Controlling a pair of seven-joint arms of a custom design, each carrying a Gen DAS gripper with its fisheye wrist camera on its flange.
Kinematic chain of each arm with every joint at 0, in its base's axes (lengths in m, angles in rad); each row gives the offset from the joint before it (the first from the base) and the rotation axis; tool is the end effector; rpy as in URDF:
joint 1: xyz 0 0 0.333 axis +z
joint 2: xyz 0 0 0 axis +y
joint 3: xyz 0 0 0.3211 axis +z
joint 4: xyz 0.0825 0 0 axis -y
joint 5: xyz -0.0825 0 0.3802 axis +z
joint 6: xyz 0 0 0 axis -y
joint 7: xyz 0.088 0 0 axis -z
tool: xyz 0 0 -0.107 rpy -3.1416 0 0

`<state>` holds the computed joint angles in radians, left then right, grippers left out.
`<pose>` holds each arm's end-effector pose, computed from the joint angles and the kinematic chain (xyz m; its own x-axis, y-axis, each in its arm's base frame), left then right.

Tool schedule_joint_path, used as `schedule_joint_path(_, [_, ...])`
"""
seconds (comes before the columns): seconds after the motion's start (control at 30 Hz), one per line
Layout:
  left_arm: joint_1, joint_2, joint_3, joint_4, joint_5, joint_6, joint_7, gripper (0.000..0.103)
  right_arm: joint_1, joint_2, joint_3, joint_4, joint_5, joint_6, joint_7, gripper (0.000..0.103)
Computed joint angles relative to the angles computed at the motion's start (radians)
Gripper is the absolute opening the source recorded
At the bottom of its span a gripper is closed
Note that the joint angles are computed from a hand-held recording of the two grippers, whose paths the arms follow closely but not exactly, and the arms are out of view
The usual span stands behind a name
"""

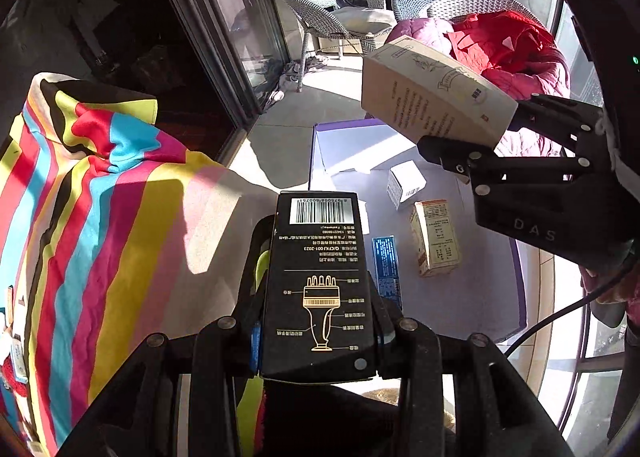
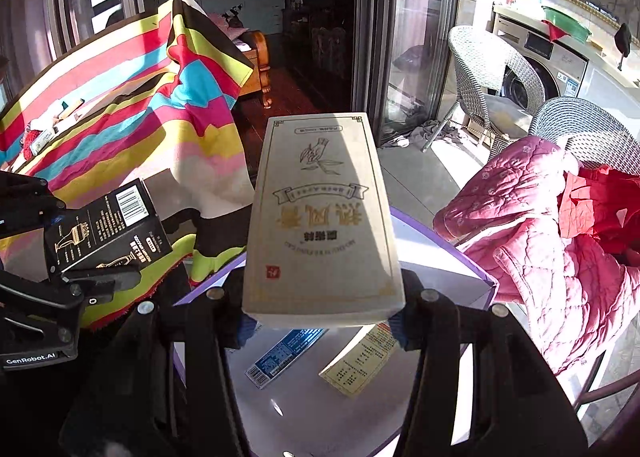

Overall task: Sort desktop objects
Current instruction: 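Carry the black box and cream box over to the white box, then open both tools to drop the boxes into the white box, then move both open tools back over the striped bed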

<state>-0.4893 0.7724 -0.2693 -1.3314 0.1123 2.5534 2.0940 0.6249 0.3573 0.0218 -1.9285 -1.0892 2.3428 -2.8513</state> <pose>0.6028 -0.4923 0.3395 -0.9235 -0.3527 -0.1511 -0.2569 0.8608 -0.4393 0.5115 0.3682 0.3223 -0.4325 -0.9014 0.0212 -0.6492 0.2950 -0.7011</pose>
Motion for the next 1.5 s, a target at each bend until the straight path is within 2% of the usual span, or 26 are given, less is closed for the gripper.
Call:
schedule_joint_path(0.13, [-0.032, 0.031, 0.005, 0.034, 0.02, -0.043, 0.007, 0.039, -0.007, -0.023, 0.008, -0.042, 0.065, -0.07, -0.007, 0.055])
schedule_joint_path(0.27, [-0.04, 0.071, -0.008, 0.09, -0.001, -0.102, 0.009, 0.041, -0.027, -0.044, 0.013, -0.102, 0.104, -0.057, 0.034, 0.055])
schedule_joint_path(0.3, [-0.035, 0.08, -0.02, 0.104, -0.014, -0.121, 0.022, 0.044, -0.029, -0.047, 0.012, -0.112, 0.101, -0.05, 0.052, 0.055])
schedule_joint_path(0.37, [-0.043, 0.085, -0.013, 0.113, -0.015, -0.142, 0.026, 0.061, -0.032, -0.053, 0.006, -0.128, 0.071, -0.034, 0.105, 0.056])
schedule_joint_path(0.4, [-0.046, 0.076, -0.007, 0.096, -0.011, -0.13, 0.025, 0.074, -0.033, -0.056, 0.003, -0.136, 0.051, -0.025, 0.139, 0.058])
schedule_joint_path(0.43, [-0.044, 0.064, -0.007, 0.074, -0.009, -0.108, 0.028, 0.077, -0.035, -0.057, -0.001, -0.14, 0.031, -0.011, 0.182, 0.068])
schedule_joint_path(0.5, [-0.045, 0.045, 0.001, 0.04, 0.002, -0.072, 0.025, 0.077, -0.046, -0.062, -0.005, -0.149, -0.004, 0.022, 0.246, 0.077])
schedule_joint_path(0.57, [-0.038, 0.032, 0.002, 0.021, 0.004, -0.047, 0.021, 0.077, -0.05, -0.068, -0.004, -0.152, -0.043, 0.034, 0.282, 0.077])
schedule_joint_path(0.8, [-0.018, 0.054, -0.001, 0.068, -0.021, -0.064, -0.002, 0.077, -0.056, -0.047, 0.011, -0.107, -0.036, 0.017, 0.235, 0.077])
schedule_joint_path(0.97, [0.007, 0.042, -0.007, 0.055, -0.045, -0.029, -0.021, 0.077, -0.052, -0.027, 0.005, -0.07, -0.043, 0.032, 0.213, 0.077])
schedule_joint_path(1.2, [0.089, -0.024, -0.015, -0.033, -0.101, 0.103, -0.051, 0.078, -0.027, 0.063, -0.011, 0.1, -0.053, 0.063, 0.067, 0.078])
schedule_joint_path(1.5, [0.176, -0.13, 0.074, -0.206, -0.08, 0.312, -0.217, 0.083, 0.031, 0.309, -0.04, 0.506, 0.062, 0.118, -0.311, 0.079])
